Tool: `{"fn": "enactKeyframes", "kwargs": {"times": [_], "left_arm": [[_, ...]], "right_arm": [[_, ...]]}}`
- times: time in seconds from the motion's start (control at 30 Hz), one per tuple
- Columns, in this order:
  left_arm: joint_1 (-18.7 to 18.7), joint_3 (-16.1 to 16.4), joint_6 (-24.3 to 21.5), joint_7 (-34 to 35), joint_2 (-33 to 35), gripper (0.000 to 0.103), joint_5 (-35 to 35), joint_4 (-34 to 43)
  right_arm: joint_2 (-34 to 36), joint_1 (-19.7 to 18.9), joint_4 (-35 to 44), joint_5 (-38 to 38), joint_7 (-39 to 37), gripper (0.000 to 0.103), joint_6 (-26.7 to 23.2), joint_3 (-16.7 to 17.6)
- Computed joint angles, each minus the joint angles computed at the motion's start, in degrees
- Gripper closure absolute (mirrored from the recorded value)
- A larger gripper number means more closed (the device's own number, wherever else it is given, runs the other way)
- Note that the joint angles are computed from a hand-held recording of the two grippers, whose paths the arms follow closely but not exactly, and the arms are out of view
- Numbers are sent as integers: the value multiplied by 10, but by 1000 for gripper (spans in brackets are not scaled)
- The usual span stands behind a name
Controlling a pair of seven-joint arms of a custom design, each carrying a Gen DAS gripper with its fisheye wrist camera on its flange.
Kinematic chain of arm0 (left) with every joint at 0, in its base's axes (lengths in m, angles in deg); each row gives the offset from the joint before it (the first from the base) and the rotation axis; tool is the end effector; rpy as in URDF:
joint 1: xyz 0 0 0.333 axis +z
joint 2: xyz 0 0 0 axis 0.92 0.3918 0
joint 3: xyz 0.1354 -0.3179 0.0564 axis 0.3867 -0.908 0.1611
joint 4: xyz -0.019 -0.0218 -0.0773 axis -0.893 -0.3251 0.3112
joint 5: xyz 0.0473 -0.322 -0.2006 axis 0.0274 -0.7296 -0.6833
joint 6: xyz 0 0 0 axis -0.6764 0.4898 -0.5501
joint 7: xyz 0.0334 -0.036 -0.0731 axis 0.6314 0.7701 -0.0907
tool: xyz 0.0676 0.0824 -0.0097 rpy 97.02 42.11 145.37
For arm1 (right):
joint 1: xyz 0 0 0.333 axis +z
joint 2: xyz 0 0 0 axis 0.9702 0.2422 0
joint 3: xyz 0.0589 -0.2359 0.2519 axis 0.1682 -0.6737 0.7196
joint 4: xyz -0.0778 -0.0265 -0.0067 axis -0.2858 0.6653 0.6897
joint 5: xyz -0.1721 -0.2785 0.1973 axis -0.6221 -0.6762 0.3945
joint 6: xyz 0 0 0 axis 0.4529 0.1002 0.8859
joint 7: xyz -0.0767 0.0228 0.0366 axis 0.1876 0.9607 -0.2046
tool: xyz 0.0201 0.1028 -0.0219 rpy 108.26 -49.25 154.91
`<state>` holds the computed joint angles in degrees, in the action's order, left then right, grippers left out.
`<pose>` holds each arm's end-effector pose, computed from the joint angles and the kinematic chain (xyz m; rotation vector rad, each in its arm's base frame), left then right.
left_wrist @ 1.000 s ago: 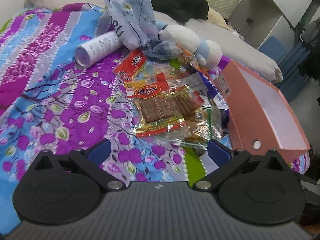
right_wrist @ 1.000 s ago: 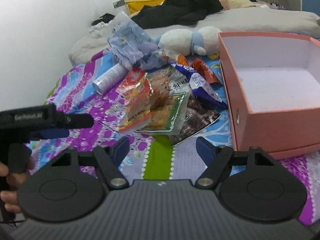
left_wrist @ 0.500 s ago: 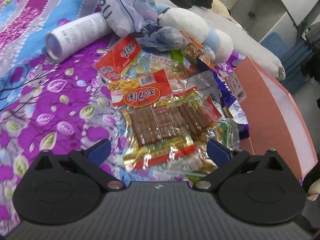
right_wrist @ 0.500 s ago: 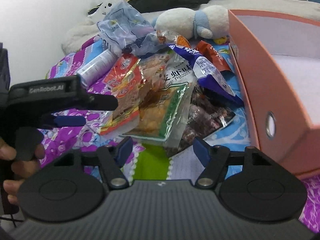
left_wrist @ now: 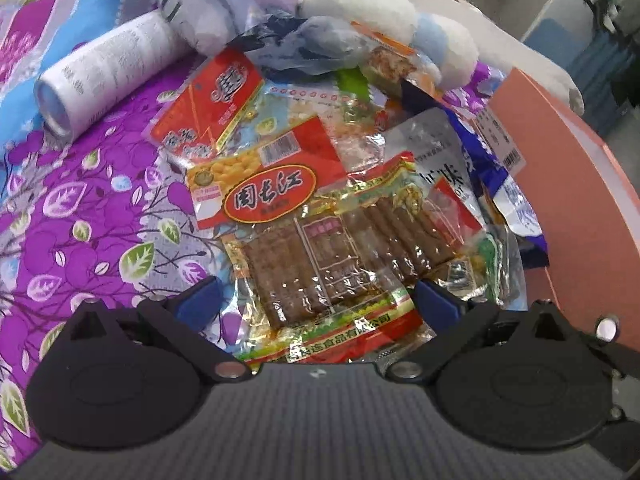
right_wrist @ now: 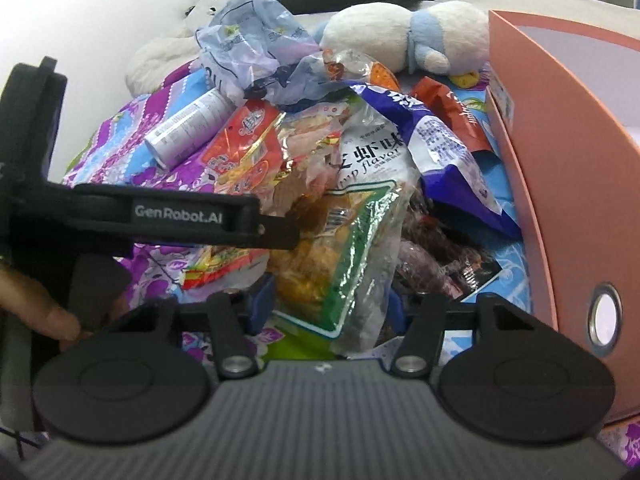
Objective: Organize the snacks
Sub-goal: 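Lower both tools to the snack pile while the right tool grasps the green-labelled snack bag, then grasp the red-labelled tofu strip pack with the left tool while the right tool lifts the green bag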
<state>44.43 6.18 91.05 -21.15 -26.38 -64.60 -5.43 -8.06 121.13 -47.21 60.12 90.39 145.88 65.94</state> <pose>0.7290 -0.4156 0.3596 -1.9617 2.0786 -0.9568 0.6304 0.3796 0.3709 -1.7669 1.5932 -0.4569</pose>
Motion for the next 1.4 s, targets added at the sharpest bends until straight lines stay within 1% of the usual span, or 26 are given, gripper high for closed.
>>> {"fn": "enactKeyframes", "kwargs": {"times": [0.03, 0.07, 0.17, 0.23, 0.27, 0.3, 0.33, 0.4, 0.53, 0.67, 0.77, 0.9, 1.0, 1.07, 1.1, 1.17, 1.27, 1.3, 1.4], "left_arm": [[0, 1, 1, -3, 0, 2, -1, 0], [-4, 7, 2, -9, -1, 4, 2, -1], [-2, 9, 25, -22, -18, 10, 6, -34], [0, 12, 39, -33, -33, 16, 9, -60], [1, 12, 41, -37, -40, 21, 11, -71], [0, 14, 43, -42, -47, 25, 15, -81], [1, 15, 45, -44, -54, 27, 18, -90], [6, 10, 50, -48, -68, 35, 20, -113], [15, 1, 72, -54, -99, 41, 22, -169], [19, -4, 98, -66, -134, 51, 24, -228], [27, -18, 110, -66, -155, 51, 18, -265], [35, -29, 134, -74, -192, 52, 12, -329], [47, -44, 143, -71, -220, 53, 3, -372], [53, -51, 145, -71, -240, 54, -4, -401], [57, -55, 147, -71, -249, 54, -9, -414], [70, -67, 149, -66, -267, 55, -23, -440], [87, -85, 150, -50, -290, 57, -41, -472], [91, -88, 151, -45, -299, 64, -47, -483], [104, -99, 152, -27, -320, 65, -68, -508]], "right_arm": [[-2, -9, 0, 1, -7, 60, 1, 12], [-4, -10, -1, 2, -9, 60, 0, 15], [-7, 0, -3, -1, -7, 66, 0, 6], [-13, -2, -8, 0, -8, 73, 2, 10], [-16, -3, -10, 1, -9, 75, 2, 13], [-19, -1, -13, 1, -8, 76, 1, 11], [-23, 4, -18, 0, -7, 78, 1, 8], [-32, 15, -31, -3, -1, 81, 2, 0], [-52, 32, -59, -5, 13, 85, 9, -12], [-75, 59, -94, -6, 33, 86, 17, -33], [-91, 96, -124, -14, 50, 87, 24, -65], [-114, 130, -161, -12, 73, 87, 30, -90], [-128, 162, -190, -14, 94, 87, 35, -117], [-139, 176, -207, -14, 105, 87, 35, -128], [-144, 187, -217, -14, 113, 87, 35, -137], [-150, 218, -231, -22, 132, 87, 30, -167], [-164, 231, -246, -42, 152, 86, 21, -176], [-168, 239, -251, -50, 163, 86, 18, -184], [-176, 252, -260, -76, 188, 84, 9, -194]]}}
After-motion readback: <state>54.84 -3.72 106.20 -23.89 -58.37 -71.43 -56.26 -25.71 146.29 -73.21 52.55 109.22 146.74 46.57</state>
